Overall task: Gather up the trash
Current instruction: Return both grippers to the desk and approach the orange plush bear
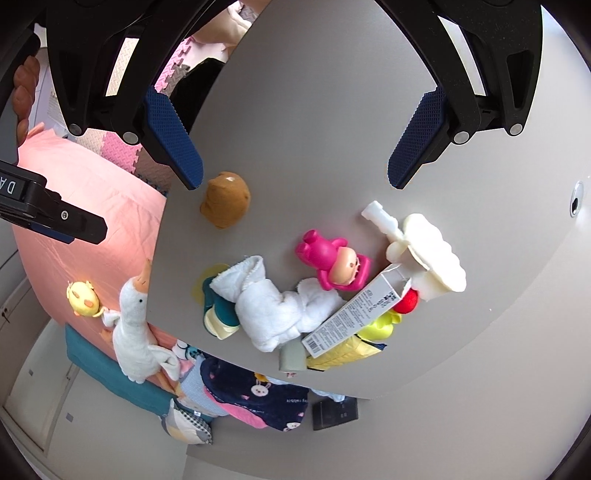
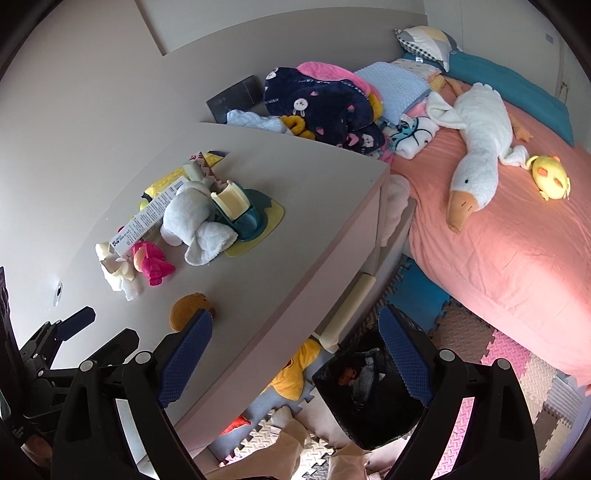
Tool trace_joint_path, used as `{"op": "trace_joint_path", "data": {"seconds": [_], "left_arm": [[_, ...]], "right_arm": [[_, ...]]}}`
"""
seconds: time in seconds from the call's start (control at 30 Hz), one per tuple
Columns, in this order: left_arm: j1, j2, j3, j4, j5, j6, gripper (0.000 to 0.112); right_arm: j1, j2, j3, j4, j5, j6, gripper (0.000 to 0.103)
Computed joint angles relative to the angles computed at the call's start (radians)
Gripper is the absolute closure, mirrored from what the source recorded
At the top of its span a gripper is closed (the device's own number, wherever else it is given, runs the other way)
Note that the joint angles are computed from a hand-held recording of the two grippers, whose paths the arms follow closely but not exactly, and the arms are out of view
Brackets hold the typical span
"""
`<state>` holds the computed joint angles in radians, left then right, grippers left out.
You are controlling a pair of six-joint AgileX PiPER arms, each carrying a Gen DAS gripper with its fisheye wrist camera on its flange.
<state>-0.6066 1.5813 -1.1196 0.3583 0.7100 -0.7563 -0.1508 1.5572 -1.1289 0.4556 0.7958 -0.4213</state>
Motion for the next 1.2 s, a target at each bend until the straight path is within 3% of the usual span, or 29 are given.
{"op": "trace_joint_path", "data": {"seconds": [0.43,0.9,1.07,1.17,1.2], "left_arm": [[0.151,-0.048,0.101,-0.036,-0.065,0.072,0.015],[0.274,-0.001,0.095,-0.131,-0.116,0.225,0.015],[0.308,0.034,0.071,-0.156,-0.132,0.263,0.015],[0.325,0.063,0.048,-0.161,-0.14,0.272,0.015],[0.331,0.07,0.043,-0.161,-0.143,0.273,0.015]], "right_arm": [[0.177,0.066,-0.045,-0.06,-0.009,0.097,0.012],[0.291,0.171,-0.078,-0.119,-0.022,0.162,0.012],[0.326,0.201,-0.093,-0.177,-0.04,0.205,0.027],[0.344,0.204,-0.097,-0.21,-0.057,0.217,0.043],[0.347,0.205,-0.1,-0.213,-0.061,0.217,0.053]]}}
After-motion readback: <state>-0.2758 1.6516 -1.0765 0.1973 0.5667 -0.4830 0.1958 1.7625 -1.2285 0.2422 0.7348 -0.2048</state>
